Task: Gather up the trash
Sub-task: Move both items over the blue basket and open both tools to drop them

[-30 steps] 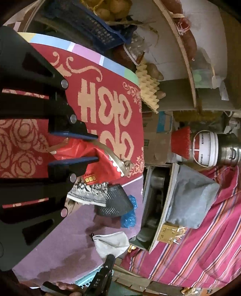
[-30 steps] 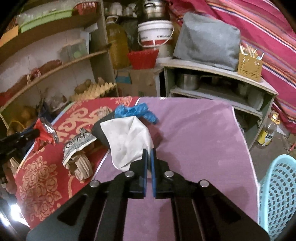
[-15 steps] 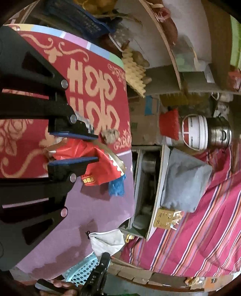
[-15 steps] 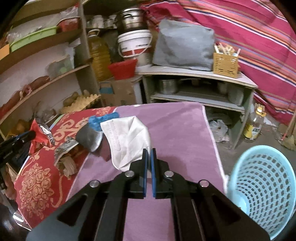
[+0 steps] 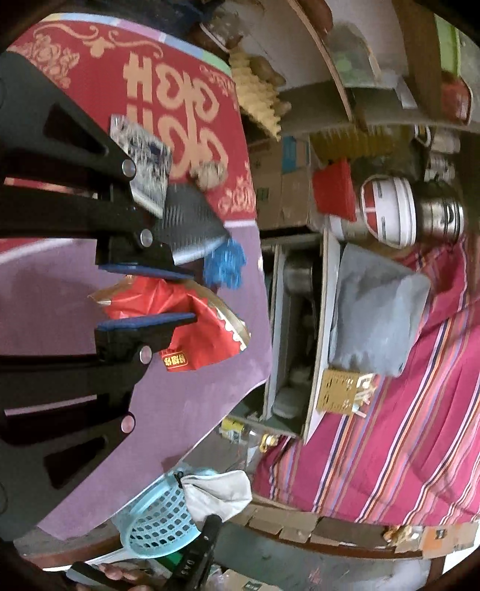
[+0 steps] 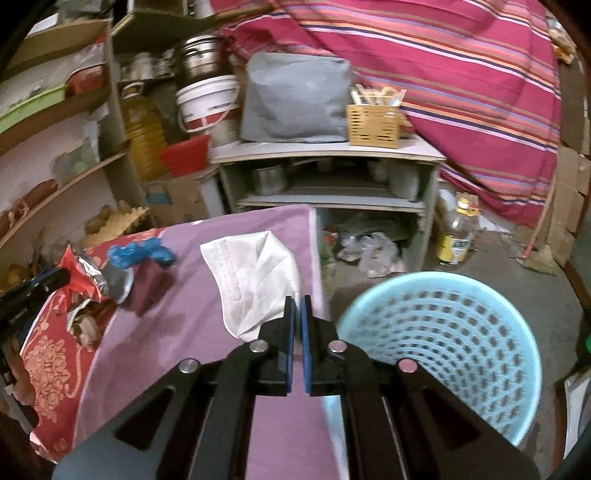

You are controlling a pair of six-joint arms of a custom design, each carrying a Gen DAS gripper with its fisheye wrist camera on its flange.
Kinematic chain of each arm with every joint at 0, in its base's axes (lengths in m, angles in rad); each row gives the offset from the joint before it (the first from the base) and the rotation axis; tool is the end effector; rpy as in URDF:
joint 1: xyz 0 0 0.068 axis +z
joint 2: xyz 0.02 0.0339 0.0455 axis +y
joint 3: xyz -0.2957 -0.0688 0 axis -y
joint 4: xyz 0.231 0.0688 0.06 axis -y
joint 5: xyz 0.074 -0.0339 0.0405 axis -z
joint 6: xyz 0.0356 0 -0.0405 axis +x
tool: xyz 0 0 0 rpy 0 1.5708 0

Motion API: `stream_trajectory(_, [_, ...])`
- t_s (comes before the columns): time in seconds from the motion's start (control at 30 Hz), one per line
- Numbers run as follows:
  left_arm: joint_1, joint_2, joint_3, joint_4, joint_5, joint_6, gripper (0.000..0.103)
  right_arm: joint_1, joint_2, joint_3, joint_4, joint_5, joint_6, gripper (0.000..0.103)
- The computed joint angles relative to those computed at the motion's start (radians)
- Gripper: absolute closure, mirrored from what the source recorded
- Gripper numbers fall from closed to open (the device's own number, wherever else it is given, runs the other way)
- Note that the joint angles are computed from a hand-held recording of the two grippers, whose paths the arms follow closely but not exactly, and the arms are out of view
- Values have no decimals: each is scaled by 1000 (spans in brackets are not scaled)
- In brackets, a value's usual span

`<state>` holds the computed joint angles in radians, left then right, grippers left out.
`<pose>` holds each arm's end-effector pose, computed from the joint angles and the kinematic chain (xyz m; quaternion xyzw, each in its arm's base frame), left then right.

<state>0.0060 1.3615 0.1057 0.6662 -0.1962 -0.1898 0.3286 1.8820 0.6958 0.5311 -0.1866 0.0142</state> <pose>0.1777 0.0080 0.1411 -0.1317 0.8691 0.0430 0.4748 0.3190 0.1157 0.1370 -0.1805 0.8756 0.1574 0.4194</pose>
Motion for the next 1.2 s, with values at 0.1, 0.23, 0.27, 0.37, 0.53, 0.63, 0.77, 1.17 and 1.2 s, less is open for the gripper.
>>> stream_trajectory(0.1, [-99,81,29,33,-61,-44,86,-66,0,0,-10,-27,-13,99])
stream_trajectory(0.23, [-225,156,75,42,-136,-97,87,-168,-2,-9,-7,-52,-49,99])
stream_trajectory(0.27, [-256,173,93,37,-151,-109,87,-189,-2,-8,-9,-63,-52,99])
stream_trajectory(0.37, [-343,212,154,3,-201,-139,87,-255,-8,-8,-13,-104,-50,99])
stream_trajectory(0.53, [-456,279,263,-51,-237,-183,87,-324,-11,5,-36,-129,-59,99])
stream_trajectory(0.63, [-510,339,356,-100,-252,-203,87,-333,-9,12,-52,-133,-77,99])
stream_trajectory(0.77, [-571,408,467,-148,-263,-224,87,-355,3,29,-65,-149,-79,99])
stream_trajectory(1.17, [-667,623,743,-240,-252,-272,87,-446,35,62,-69,-127,-92,99])
stream_trajectory(1.2, [-668,635,758,-245,-248,-276,87,-454,36,64,-70,-132,-88,99])
